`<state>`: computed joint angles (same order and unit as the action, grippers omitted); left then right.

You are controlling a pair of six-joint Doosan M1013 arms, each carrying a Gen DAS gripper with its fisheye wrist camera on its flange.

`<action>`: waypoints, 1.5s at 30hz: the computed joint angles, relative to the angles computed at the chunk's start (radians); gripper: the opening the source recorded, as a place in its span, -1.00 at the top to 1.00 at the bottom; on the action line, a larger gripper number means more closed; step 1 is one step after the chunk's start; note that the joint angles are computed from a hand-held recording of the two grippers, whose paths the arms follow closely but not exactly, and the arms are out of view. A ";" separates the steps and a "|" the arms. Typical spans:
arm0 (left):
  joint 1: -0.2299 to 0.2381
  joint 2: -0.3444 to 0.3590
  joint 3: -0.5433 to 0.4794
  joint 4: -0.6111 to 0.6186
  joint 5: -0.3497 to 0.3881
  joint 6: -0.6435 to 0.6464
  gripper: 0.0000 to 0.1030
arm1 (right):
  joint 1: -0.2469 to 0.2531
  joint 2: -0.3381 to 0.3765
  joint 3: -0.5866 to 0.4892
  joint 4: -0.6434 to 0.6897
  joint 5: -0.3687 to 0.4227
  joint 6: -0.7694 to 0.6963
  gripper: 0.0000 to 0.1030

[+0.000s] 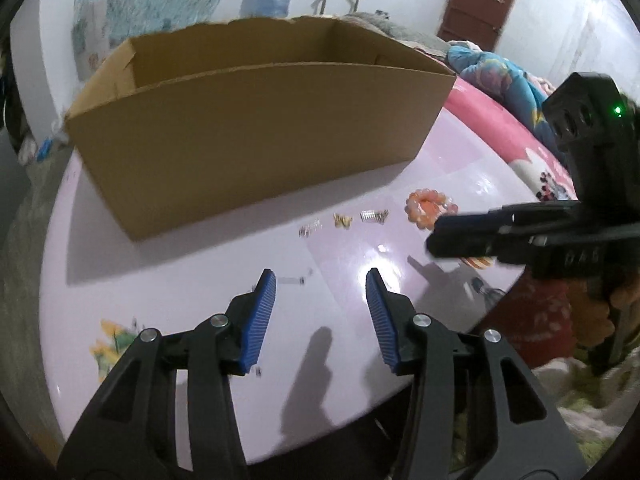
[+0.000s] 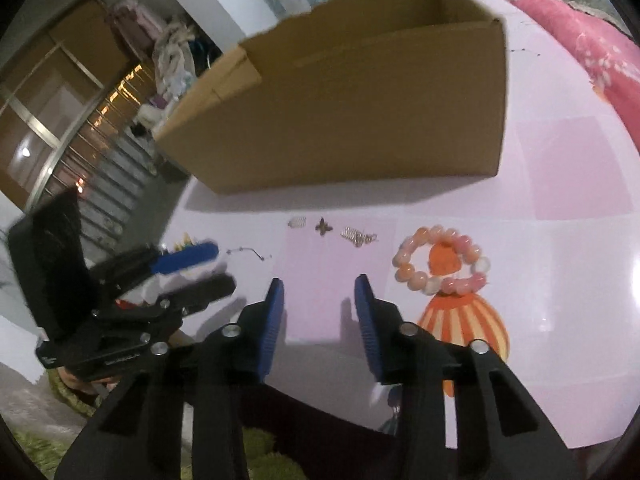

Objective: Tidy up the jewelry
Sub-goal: 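Move both grippers back to the remaining silver and gold charms, then close the left gripper on the silver comb charm while the right gripper closes on the silver spring charm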

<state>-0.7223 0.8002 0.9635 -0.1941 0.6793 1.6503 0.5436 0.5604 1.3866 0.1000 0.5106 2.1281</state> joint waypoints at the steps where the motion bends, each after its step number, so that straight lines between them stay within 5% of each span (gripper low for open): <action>1: -0.001 0.006 -0.008 0.004 -0.004 0.009 0.18 | 0.000 0.005 -0.003 0.004 0.004 -0.001 0.37; 18: -0.013 0.142 -0.235 0.083 0.139 0.073 0.50 | -0.008 0.021 0.002 -0.020 -0.019 0.048 0.43; 32: -0.012 0.162 -0.287 0.051 0.221 0.251 0.87 | -0.020 -0.014 0.070 0.026 -0.081 0.023 0.43; 45: -0.011 0.123 -0.209 0.072 0.173 0.189 0.92 | -0.008 -0.034 0.082 -0.069 -0.094 0.068 0.43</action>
